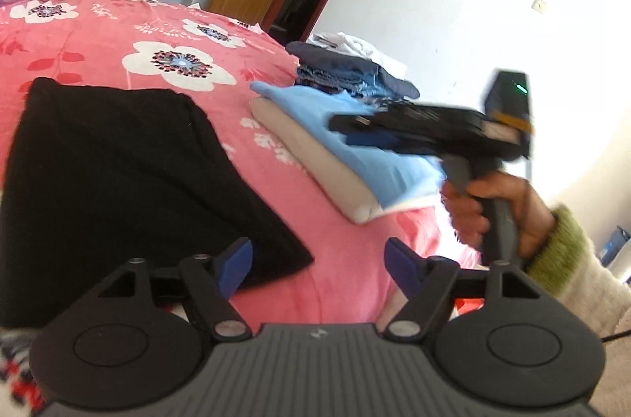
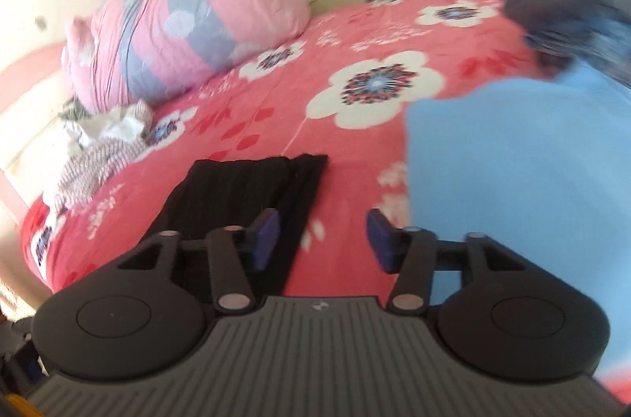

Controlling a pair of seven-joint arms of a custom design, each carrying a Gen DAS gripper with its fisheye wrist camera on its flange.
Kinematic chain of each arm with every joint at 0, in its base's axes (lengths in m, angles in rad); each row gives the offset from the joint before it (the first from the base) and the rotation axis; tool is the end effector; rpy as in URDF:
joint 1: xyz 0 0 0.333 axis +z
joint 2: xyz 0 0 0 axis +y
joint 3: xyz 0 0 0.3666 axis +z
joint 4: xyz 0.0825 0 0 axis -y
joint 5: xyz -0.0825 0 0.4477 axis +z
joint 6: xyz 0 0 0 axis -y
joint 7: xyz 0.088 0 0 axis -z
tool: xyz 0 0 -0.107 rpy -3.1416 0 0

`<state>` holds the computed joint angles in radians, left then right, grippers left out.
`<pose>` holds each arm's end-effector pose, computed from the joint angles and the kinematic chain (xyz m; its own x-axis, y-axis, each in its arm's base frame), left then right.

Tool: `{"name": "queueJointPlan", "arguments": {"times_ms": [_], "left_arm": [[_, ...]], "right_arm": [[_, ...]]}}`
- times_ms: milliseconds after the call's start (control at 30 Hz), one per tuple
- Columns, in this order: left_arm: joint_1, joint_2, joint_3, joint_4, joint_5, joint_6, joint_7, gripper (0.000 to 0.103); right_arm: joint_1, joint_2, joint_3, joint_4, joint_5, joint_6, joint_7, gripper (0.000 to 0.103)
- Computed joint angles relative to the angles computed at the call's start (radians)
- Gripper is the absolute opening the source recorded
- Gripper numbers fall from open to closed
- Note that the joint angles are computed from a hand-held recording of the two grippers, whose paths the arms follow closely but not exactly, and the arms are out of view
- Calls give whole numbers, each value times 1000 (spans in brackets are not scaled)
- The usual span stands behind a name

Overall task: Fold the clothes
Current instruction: 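Lower the shirt onto the bed beside the blue stack, open both grippers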

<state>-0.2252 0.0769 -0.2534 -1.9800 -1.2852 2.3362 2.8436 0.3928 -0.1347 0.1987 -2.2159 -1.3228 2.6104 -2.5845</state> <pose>0.5838 -0.3165 0.4895 -0.8293 -0.3704 0.4185 -0.5415 0.3474 -0.7656 0.4728 0.3469 0.4963 -0.2656 -0.8875 -0.3765 -0.4465 0.4594 -0.7678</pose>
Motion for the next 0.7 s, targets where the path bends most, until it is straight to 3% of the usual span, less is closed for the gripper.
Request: {"name": "queueJointPlan", "arguments": {"times_ms": [133,233,267,333,433,533,700], "left_arm": [[-2,-61,12,-69,33,112,-18,78],[-18,-86,11,-111,111,296,-91,78],[-25,-88,8,-124,155,369,-126,77],[-37,-89,4,-149,230,494,-193,77],[-44,-89,8,-169,286,574,-258,76],[-52,-83,6,-182,328,652,-269,75],[-64,-65,-2,-206,457,772,-296,69]], "right_arm": [[52,-38,66,-47,30,-130,130,68],[92,-10,98,-31,36,-218,217,86],[107,6,103,-17,43,-247,225,86],[140,49,106,29,88,-312,177,87],[194,122,105,120,169,-458,96,102],[247,189,92,215,237,-600,-24,102],[351,293,71,349,154,-867,-231,102]]}}
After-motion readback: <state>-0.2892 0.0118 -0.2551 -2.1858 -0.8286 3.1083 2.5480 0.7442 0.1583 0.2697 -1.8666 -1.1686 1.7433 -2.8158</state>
